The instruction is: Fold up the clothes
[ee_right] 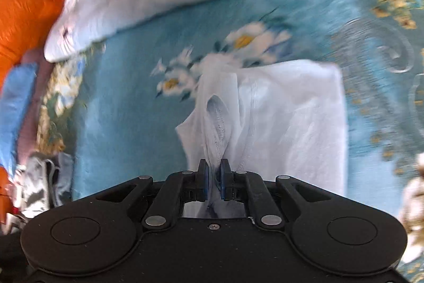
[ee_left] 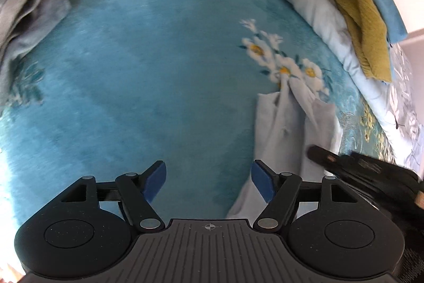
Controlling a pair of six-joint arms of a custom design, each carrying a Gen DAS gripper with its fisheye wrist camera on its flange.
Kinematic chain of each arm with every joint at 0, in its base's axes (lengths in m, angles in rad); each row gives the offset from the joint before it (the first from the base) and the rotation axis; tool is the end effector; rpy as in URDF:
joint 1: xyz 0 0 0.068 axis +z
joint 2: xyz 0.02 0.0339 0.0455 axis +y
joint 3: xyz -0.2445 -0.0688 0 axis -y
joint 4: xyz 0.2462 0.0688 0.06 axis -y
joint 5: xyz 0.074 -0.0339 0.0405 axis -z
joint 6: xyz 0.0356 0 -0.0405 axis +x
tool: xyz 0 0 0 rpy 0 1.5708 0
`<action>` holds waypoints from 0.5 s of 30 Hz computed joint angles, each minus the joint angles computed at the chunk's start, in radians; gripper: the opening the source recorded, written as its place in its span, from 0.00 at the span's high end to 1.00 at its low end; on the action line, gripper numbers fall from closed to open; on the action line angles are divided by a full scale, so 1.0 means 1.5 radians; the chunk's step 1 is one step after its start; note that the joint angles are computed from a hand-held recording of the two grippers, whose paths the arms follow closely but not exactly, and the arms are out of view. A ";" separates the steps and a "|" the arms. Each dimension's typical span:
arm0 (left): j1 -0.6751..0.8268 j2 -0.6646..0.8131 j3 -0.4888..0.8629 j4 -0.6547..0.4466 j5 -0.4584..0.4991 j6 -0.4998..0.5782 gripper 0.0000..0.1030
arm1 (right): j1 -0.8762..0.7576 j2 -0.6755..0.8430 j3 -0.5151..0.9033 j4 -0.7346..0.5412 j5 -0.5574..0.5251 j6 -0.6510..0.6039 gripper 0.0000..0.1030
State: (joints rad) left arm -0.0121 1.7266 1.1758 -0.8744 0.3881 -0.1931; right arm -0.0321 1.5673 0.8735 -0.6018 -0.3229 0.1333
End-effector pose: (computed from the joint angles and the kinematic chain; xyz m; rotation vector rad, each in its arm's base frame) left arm 0.3145 -0.0173 0.1715 -0.2266 2.9696 -0.6044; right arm 0.2763 0.0024 0.1430 0.1711 2.8408 0.4827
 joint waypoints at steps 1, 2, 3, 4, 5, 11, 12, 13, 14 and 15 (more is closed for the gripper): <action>0.011 0.001 0.001 -0.004 0.003 0.009 0.32 | 0.027 0.021 0.007 0.008 0.019 0.021 0.90; 0.022 0.002 0.001 -0.009 0.007 0.018 0.32 | 0.050 0.036 0.011 0.014 0.037 0.040 0.89; 0.033 0.003 0.002 -0.014 0.010 0.027 0.32 | 0.066 0.040 0.009 0.021 0.050 0.058 0.86; 0.041 0.007 0.004 -0.018 0.013 0.035 0.31 | 0.073 0.042 0.005 0.029 0.050 0.071 0.83; 0.045 0.013 0.010 -0.021 0.014 0.042 0.31 | 0.072 0.041 0.003 0.030 0.032 0.076 0.81; 0.044 0.056 0.056 -0.026 0.034 0.056 0.29 | 0.060 -0.046 -0.030 0.018 -0.027 0.035 0.78; 0.038 0.062 0.062 -0.025 0.041 0.056 0.24 | 0.043 -0.069 -0.039 0.015 -0.030 0.039 0.74; 0.031 0.067 0.069 -0.023 0.050 0.057 0.22 | 0.018 -0.089 -0.050 0.011 -0.035 0.043 0.71; 0.023 0.072 0.073 -0.020 0.060 0.059 0.22 | -0.014 -0.110 -0.063 0.003 -0.040 0.046 0.67; 0.013 0.077 0.078 -0.018 0.068 0.062 0.21 | -0.050 -0.129 -0.076 -0.007 -0.045 0.045 0.64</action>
